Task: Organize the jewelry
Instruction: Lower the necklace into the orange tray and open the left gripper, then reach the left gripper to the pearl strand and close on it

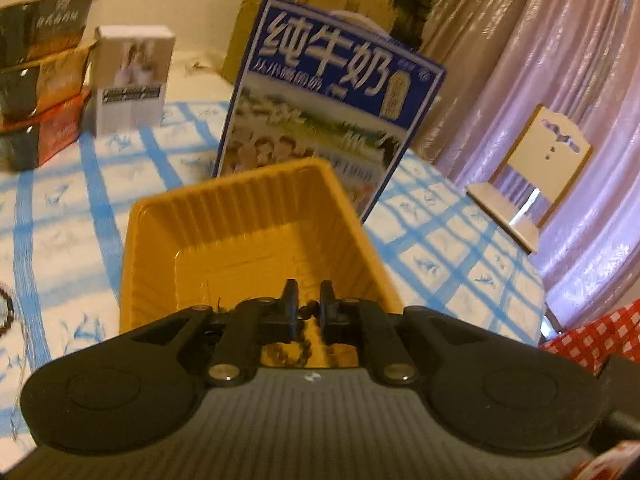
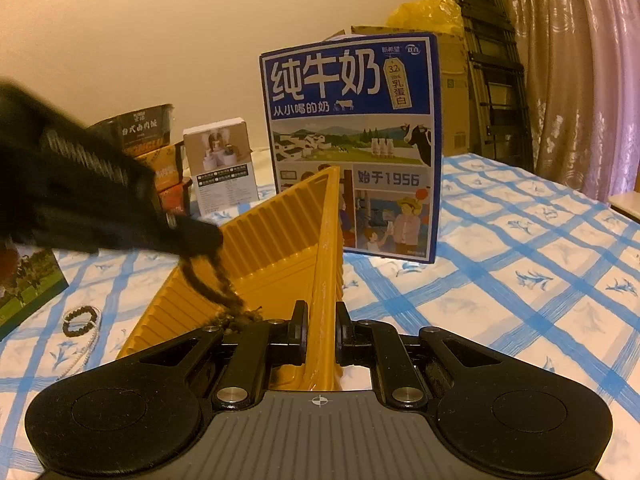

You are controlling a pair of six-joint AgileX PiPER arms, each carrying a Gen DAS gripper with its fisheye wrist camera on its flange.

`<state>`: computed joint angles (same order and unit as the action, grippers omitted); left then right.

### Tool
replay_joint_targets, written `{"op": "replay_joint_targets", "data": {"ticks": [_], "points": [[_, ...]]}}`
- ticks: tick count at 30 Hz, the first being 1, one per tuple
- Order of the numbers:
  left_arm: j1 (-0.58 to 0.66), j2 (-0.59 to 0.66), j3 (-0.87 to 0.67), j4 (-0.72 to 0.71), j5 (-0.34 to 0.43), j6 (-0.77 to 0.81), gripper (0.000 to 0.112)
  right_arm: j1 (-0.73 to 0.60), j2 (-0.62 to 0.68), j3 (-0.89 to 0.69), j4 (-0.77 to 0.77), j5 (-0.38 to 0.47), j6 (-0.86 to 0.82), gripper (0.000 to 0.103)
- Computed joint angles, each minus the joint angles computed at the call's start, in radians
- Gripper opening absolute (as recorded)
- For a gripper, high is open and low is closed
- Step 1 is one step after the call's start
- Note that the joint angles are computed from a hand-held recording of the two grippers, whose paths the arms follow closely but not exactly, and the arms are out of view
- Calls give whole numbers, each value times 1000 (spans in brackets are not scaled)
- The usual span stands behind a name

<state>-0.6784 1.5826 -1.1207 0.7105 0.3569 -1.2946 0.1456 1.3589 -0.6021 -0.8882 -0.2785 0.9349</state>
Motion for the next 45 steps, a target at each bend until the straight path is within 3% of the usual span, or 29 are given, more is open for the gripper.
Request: {"op": "replay_joint_targets", "data": {"ticks": [4, 10, 15, 20, 31, 38, 45], "points": [[-8, -16, 50, 77, -2, -96, 18, -12, 5, -3, -28, -8, 31, 12], [-35, -105, 151, 188, 75, -268, 22, -15, 8, -1, -18, -13, 17, 12], [-137, -202, 267, 315, 284, -431, 25, -14, 8, -2, -12, -8, 12, 12], [-244, -289, 386, 310, 475, -504, 26, -11, 5, -1, -6, -4, 0, 12], [-424, -431, 580, 255, 726, -634, 25, 17, -9, 3, 71, 25, -85, 12], [-407, -470, 645, 290, 745, -643, 25, 27, -1, -1, 124, 35, -144, 12], [-243, -443, 656, 356, 582, -523, 25, 28, 7, -8, 142, 42, -167, 12]]}}
